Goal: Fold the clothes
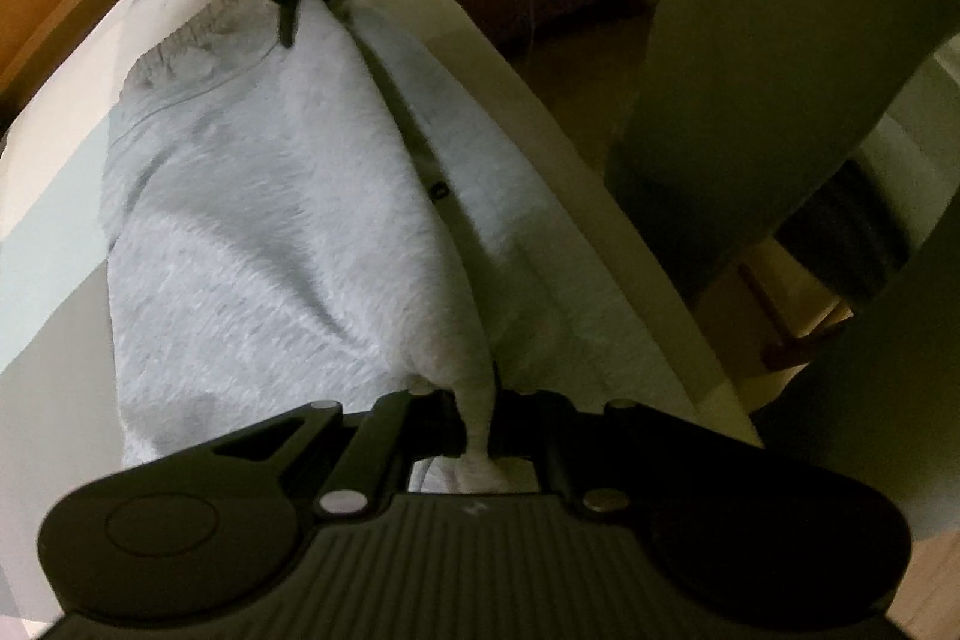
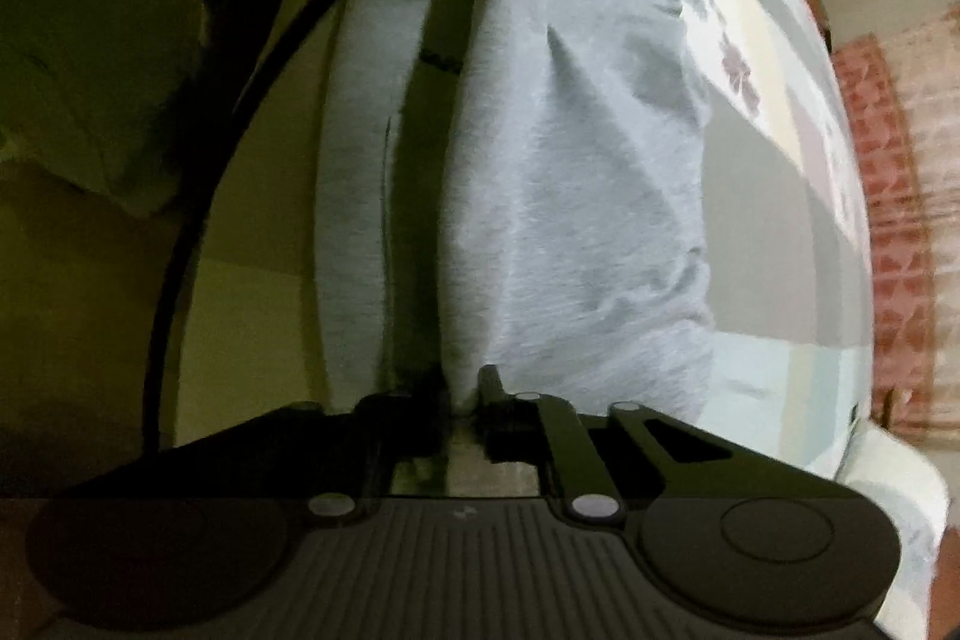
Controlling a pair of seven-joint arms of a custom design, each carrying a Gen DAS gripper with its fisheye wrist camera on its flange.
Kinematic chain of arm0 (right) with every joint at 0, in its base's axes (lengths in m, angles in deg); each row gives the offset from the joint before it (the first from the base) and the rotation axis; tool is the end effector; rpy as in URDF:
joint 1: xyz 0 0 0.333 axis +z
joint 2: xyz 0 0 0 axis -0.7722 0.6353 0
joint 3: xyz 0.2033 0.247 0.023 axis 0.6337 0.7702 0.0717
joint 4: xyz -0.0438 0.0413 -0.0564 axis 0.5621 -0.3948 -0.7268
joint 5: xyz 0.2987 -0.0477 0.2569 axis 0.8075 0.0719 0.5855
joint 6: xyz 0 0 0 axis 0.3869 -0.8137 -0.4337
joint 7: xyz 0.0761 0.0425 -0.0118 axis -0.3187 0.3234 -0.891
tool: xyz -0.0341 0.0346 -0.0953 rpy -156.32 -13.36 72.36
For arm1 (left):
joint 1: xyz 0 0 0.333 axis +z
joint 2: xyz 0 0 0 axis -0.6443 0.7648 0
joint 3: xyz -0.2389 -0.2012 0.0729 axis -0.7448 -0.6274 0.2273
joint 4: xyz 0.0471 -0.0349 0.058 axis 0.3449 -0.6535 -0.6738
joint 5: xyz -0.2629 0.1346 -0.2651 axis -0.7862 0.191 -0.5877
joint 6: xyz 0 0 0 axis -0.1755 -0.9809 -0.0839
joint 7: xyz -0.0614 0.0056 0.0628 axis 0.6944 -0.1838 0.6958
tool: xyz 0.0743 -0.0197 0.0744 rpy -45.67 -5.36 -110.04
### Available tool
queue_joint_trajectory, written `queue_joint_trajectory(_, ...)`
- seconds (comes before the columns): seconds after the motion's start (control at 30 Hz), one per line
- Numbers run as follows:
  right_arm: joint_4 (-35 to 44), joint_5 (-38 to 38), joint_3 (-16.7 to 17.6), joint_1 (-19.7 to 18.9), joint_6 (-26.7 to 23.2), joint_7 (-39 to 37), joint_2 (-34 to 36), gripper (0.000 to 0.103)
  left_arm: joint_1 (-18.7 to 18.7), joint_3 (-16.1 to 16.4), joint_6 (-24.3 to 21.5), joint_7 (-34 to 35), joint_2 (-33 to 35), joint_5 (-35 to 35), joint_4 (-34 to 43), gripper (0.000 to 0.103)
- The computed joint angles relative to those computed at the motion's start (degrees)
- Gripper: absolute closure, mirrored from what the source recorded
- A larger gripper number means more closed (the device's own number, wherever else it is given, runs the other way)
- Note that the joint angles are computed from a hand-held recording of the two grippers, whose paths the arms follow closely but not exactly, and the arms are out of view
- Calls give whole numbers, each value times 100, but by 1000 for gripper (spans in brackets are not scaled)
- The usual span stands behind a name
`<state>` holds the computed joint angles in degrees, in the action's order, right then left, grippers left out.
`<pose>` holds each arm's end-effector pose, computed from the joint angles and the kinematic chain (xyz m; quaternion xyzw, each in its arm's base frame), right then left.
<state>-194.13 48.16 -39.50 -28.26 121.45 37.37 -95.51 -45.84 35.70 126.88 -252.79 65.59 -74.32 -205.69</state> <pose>0.4417 0.2344 0.4145 -0.9394 -0.2130 -0.2444 0.1109 0.4787 -0.1245 0.4281 0.0127 0.9844 -0.1547 0.0824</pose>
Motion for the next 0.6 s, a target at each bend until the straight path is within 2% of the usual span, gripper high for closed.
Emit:
queue_joint_trajectory(0.17,86,85,-37,-32,-245,192,-112,93,-4,44,-475,-14,-41,-138,183,102)
queue_joint_trajectory(0.23,-61,113,-130,-45,-268,-88,-208,93,-51,29,-462,85,-59,-288,97,102)
queue_joint_trajectory(0.3,-63,8,-100,-124,-226,-52,-167,93,-87,-29,-431,-20,-21,-333,88,102)
queue_joint_trajectory(0.43,-33,-153,-52,-214,-91,51,-88,91,-171,-109,-52,-74,6,-313,-107,101)
queue_joint_trajectory(0.5,43,-260,-19,-271,-46,230,-16,88,-190,-91,-2,-78,-44,-362,-159,98)
queue_joint_trajectory(0.6,-226,-531,71,-432,30,659,-287,79,-154,-50,-45,-286,-145,-397,-166,93)
